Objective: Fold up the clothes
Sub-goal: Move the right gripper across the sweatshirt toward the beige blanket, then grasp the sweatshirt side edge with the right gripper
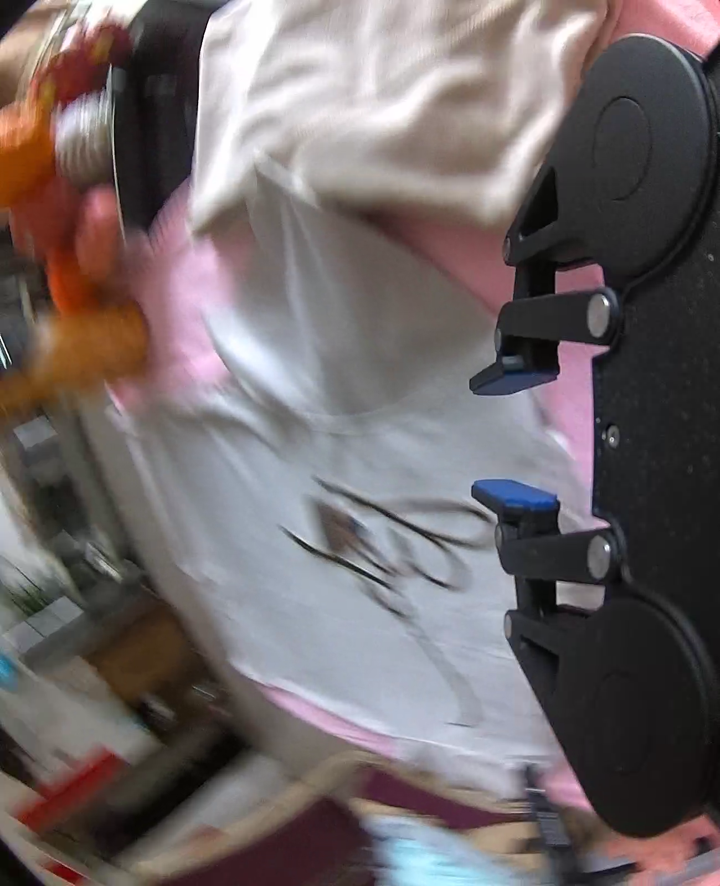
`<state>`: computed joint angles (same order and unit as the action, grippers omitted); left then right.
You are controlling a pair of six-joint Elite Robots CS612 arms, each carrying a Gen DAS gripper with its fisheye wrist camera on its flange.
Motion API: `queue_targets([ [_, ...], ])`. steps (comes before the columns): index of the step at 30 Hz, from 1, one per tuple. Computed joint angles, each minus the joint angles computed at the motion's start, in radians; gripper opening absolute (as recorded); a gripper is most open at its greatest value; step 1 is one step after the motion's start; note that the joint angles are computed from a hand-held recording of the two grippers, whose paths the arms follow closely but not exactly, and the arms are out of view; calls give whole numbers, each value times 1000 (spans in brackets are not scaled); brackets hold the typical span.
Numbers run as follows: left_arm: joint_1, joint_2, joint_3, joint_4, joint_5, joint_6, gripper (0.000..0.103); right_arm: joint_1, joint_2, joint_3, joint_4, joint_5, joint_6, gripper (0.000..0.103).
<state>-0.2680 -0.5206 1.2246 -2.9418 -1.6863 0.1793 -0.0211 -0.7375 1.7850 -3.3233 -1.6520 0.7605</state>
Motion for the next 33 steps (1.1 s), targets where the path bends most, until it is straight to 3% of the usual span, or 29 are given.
queue_targets([
  [3,-2,13,-24,16,-14,-13,39,-15,-4,34,-83,-87,167,36],
  [6,-7,25,-45,39,-19,-10,40,-33,-6,65,-138,-176,323,45],
  [10,-18,39,-61,56,-1,10,40,-66,-9,85,-132,-217,440,43],
  [13,-20,42,-65,81,0,20,40,-88,13,78,-201,-142,420,36],
  [15,-21,44,-66,91,3,26,41,-91,23,55,-186,-103,399,36],
  [20,-19,46,-64,85,1,26,42,-71,16,-1,6,-250,389,36],
  [23,-18,47,-68,88,-2,25,42,-89,27,-8,21,-227,407,31],
  [27,-20,47,-65,78,-2,32,42,-103,49,-6,-62,-208,422,18],
  [33,-16,43,-56,42,-31,28,42,-104,55,-8,-79,-193,422,6],
])
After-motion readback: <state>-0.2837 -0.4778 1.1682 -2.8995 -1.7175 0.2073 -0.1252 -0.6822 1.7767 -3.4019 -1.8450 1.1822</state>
